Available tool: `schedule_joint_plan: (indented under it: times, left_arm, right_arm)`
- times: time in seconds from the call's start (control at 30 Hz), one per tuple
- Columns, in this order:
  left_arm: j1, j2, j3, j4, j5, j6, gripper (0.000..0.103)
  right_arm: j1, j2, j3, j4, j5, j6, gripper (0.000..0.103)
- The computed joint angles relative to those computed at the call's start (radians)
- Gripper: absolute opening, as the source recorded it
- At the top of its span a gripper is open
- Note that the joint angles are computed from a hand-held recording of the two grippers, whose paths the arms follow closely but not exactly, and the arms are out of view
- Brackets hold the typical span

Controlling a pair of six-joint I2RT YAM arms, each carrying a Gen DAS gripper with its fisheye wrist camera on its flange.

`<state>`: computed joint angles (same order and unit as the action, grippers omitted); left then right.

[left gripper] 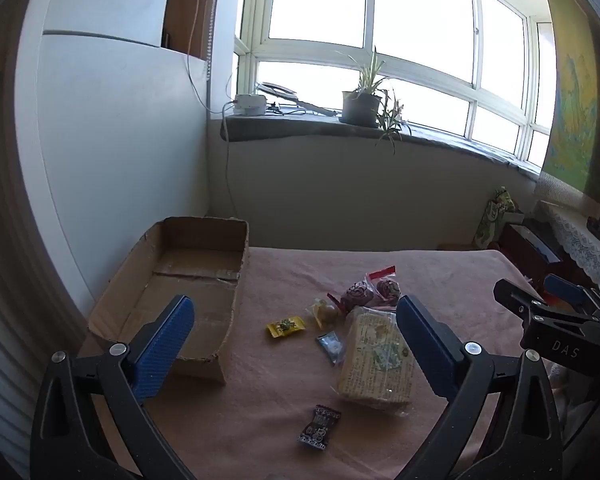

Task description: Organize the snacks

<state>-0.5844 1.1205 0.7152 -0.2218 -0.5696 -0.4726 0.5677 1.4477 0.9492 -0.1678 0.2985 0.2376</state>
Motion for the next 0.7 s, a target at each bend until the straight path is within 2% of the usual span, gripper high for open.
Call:
schedule_joint_plan:
  times: [0.3, 0.7]
  left_arm:
    - [0.001, 0.031, 0.013, 0.028, 0.019, 0.016, 0.101]
    - [0.003, 0.001, -0.008, 0.034, 0.034, 0.021, 0.101]
  right_arm:
    - [-0.028, 0.003, 0.017, -0.019, -0.019, -0.014, 0.103]
    - [-0.002, -0.004, 0.016, -0.034, -0.006, -0.001, 0.103]
